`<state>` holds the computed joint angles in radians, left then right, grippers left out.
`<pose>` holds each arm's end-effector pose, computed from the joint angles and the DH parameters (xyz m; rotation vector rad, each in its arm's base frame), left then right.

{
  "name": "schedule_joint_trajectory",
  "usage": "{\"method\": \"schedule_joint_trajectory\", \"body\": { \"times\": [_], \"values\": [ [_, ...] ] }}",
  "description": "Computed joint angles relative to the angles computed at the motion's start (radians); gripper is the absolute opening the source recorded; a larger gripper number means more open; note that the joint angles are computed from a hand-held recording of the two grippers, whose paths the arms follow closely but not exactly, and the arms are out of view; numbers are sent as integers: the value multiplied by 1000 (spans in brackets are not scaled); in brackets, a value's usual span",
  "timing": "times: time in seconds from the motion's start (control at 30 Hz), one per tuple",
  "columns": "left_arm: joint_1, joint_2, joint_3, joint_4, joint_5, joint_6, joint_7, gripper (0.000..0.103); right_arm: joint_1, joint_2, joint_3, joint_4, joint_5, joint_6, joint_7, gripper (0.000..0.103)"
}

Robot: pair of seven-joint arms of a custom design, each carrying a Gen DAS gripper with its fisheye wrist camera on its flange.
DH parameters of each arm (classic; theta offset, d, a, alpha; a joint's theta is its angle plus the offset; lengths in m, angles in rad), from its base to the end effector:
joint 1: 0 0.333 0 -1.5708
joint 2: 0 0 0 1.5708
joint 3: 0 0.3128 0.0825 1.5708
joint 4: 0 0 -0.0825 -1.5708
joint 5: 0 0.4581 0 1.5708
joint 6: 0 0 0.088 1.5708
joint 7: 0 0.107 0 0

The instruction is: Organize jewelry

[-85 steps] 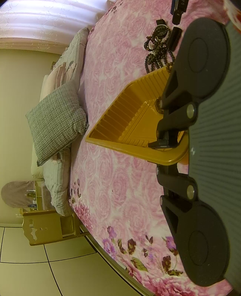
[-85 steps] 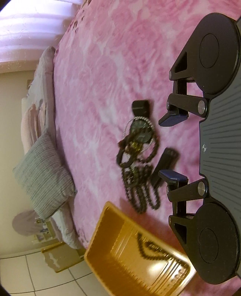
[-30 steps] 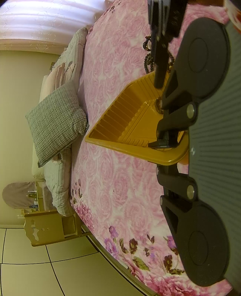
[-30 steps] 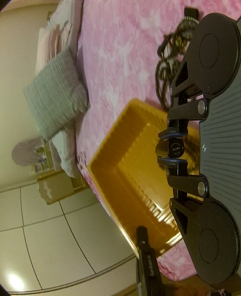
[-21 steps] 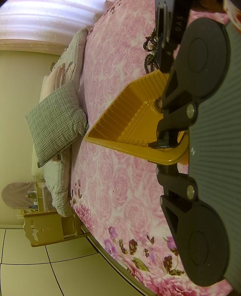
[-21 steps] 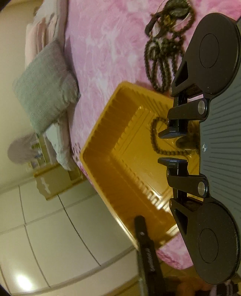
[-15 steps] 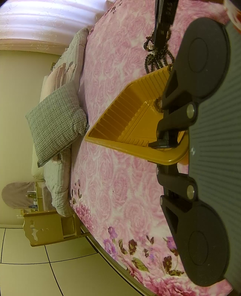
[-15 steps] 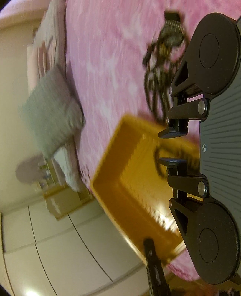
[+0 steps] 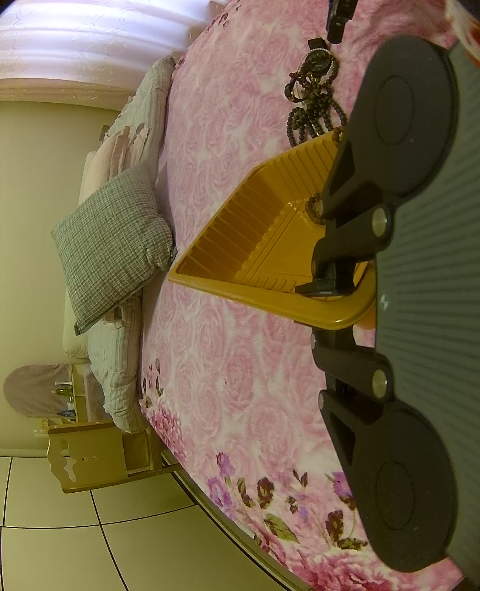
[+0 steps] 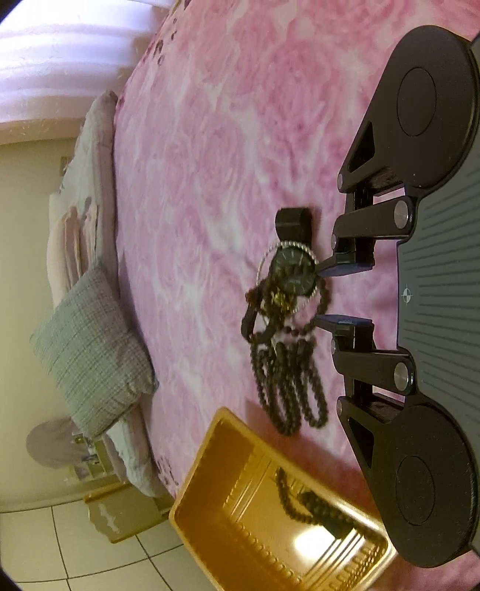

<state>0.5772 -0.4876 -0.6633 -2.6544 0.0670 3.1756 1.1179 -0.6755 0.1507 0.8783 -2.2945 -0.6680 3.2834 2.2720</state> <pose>0.4991 -0.0476 0.4250 -1.7949 1.4487 -0.7660 0.5837 0.1795 0.3512 -1.7425 1.5049 -0.4744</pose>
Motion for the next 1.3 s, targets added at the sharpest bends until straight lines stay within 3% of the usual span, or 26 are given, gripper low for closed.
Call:
{"method": "schedule_joint_trajectory", "body": {
  "times": [0.07, 0.1, 0.2, 0.33, 0.47, 0.6, 0.77, 0.9, 1.0, 1.03, 1.17, 1.3],
  "values": [
    [3, 0, -4, 0, 1, 1, -1, 7, 86, -7, -85, 4, 12, 1, -11, 23],
    [6, 1, -5, 1, 2, 2, -1, 7, 98, 4, -95, 13, 12, -1, -21, 23],
    [8, 10, -4, 5, 5, 8, 8, 7, 51, 52, -34, 42, 15, -19, -78, 23],
    [-4, 25, 15, 11, 8, 12, 34, 7, 58, 123, -10, 90, 34, -49, -167, 23],
    [-26, 52, 48, 23, 8, 19, 81, 7, 144, 164, -69, 138, 51, -67, -240, 23],
    [-54, 80, 84, 33, -1, 34, 138, 7, 263, 191, -164, 192, 59, -88, -298, 23],
    [-64, 87, 91, 35, -30, 37, 178, 7, 388, 233, -268, 269, 63, -143, -372, 23],
    [-69, 90, 93, 36, -49, 37, 196, 7, 424, 252, -294, 293, 79, -169, -452, 23],
    [-49, 86, 72, 36, -59, 42, 195, 7, 396, 258, -257, 290, 131, -184, -518, 21],
    [-36, 81, 59, 34, -61, 42, 195, 7, 393, 256, -252, 287, 151, -184, -528, 7],
    [-5, 56, 27, 18, -65, 41, 191, 7, 398, 231, -260, 260, 208, -151, -557, 7],
    [-15, 28, 42, -5, -74, 33, 192, 7, 383, 208, -245, 238, 273, -127, -594, 7]
  ]
}}
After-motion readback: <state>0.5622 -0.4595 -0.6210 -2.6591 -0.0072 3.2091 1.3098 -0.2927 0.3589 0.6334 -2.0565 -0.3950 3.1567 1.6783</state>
